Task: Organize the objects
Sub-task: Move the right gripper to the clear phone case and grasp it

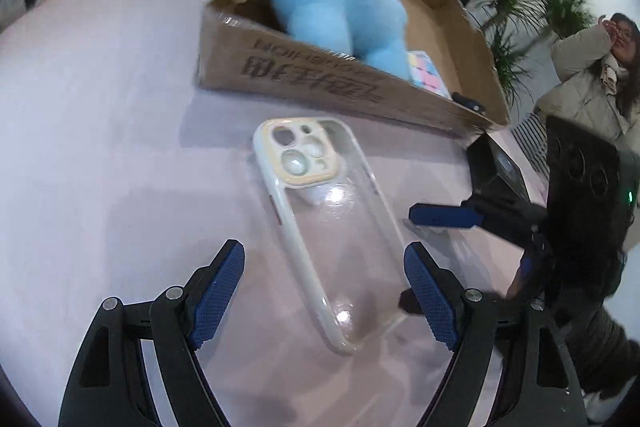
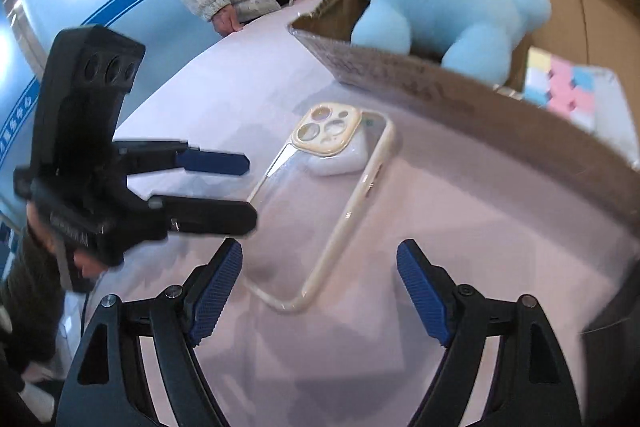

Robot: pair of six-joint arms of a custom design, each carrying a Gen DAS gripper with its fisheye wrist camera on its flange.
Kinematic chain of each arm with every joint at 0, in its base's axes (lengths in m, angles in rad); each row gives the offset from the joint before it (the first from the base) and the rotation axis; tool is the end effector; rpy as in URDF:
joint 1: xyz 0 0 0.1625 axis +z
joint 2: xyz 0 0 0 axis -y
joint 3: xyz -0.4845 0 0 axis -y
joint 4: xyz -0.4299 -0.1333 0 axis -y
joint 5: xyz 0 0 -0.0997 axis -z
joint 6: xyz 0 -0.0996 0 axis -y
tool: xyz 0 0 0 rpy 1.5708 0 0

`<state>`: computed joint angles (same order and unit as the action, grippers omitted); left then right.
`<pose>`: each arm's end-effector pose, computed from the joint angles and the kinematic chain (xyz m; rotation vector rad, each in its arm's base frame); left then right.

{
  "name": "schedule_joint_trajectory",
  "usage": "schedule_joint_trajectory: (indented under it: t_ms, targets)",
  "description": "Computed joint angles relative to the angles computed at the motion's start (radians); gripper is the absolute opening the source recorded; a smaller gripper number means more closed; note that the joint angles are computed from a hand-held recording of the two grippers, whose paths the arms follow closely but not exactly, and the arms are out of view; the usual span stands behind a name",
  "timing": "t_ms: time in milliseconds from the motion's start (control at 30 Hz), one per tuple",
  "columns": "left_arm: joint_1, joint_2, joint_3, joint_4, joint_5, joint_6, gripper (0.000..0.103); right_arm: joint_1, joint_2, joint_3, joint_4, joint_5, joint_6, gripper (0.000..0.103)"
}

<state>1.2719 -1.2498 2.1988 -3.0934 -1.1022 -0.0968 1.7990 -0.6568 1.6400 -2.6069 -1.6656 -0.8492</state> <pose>0.0128 -0.5640 0.2523 0.0820 2.6645 -0.8937 0.2851 -0.6800 0.0068 1.5538 -2.6071 0.0325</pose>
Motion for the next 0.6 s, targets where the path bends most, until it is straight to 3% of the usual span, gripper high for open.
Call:
schedule_joint_trajectory:
  t_ms: [67, 167, 300, 367, 467, 600]
  targets:
    - [0.013, -0.001, 0.000, -0.015, -0.044, 0.007, 0.081, 0.003, 0.006, 0.008, -0.021, -0.003, -0.007, 0.078]
    - [0.013, 0.016, -0.020, 0.006, -0.073, 0.034, 0.066, 0.009, 0.019, 0.011, -0.051, 0.003, -0.028, 0.078]
    - [-0.027, 0.045, -0.021, -0.016, 0.047, 0.062, 0.049, 0.022, 0.039, 0.025, -0.140, -0.033, -0.041, 0.065]
    - [-0.018, 0.038, -0.010, -0.042, 0.027, 0.034, 0.048, 0.021, 0.042, 0.023, -0.147, -0.034, -0.033, 0.061]
    - [-0.008, 0.027, 0.004, -0.066, -0.010, 0.014, 0.048, 0.011, 0.031, 0.020, -0.118, -0.015, -0.016, 0.047]
    - [-0.045, 0.026, 0.032, -0.099, 0.055, 0.031, 0.047, 0.008, 0.016, 0.030, -0.104, -0.008, -0.029, 0.039]
